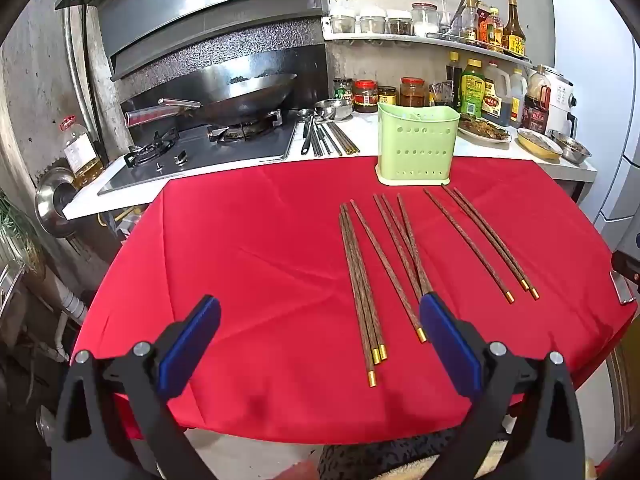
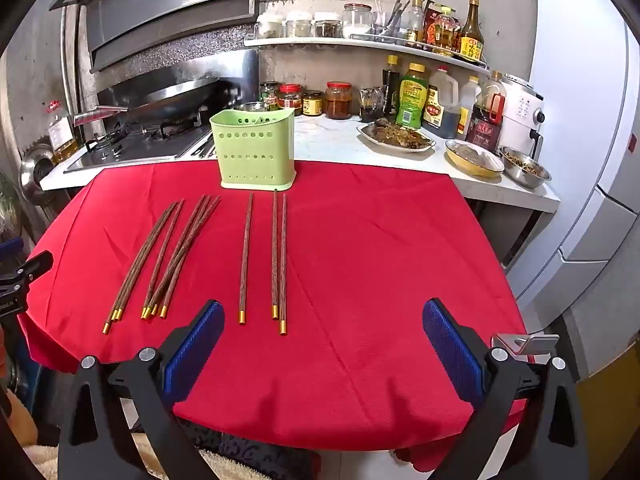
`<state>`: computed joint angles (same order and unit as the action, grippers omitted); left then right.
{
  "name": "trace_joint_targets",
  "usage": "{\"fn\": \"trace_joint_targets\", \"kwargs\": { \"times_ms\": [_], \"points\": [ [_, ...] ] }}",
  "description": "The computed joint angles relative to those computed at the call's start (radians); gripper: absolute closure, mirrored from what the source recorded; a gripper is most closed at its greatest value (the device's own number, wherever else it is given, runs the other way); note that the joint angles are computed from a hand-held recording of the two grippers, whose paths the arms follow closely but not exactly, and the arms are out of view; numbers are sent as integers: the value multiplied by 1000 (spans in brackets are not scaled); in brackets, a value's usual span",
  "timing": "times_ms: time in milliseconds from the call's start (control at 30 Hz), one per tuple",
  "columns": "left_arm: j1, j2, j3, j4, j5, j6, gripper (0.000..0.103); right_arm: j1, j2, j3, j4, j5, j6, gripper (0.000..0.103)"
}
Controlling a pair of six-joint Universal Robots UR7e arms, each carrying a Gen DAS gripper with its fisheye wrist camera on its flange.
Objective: Organize utensils
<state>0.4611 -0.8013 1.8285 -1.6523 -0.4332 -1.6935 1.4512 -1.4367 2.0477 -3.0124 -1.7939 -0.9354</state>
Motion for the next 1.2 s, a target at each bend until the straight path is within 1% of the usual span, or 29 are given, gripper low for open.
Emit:
{"fn": "trace_joint_targets", "kwargs": {
  "times_ms": [433, 733, 900, 1200],
  "points": [
    [0, -1, 1, -12, -5, 7, 6, 1, -1, -5, 10, -4, 6, 6],
    [10, 1, 5, -24, 6, 13, 6, -4, 0, -6, 4, 6, 3, 6],
    [-2, -17, 20, -8, 2, -4, 6, 0, -4, -8, 11, 4, 7, 6],
    [-6, -15, 12, 12, 4, -13, 6, 0, -6, -9, 11, 6, 10, 6]
  ]
}}
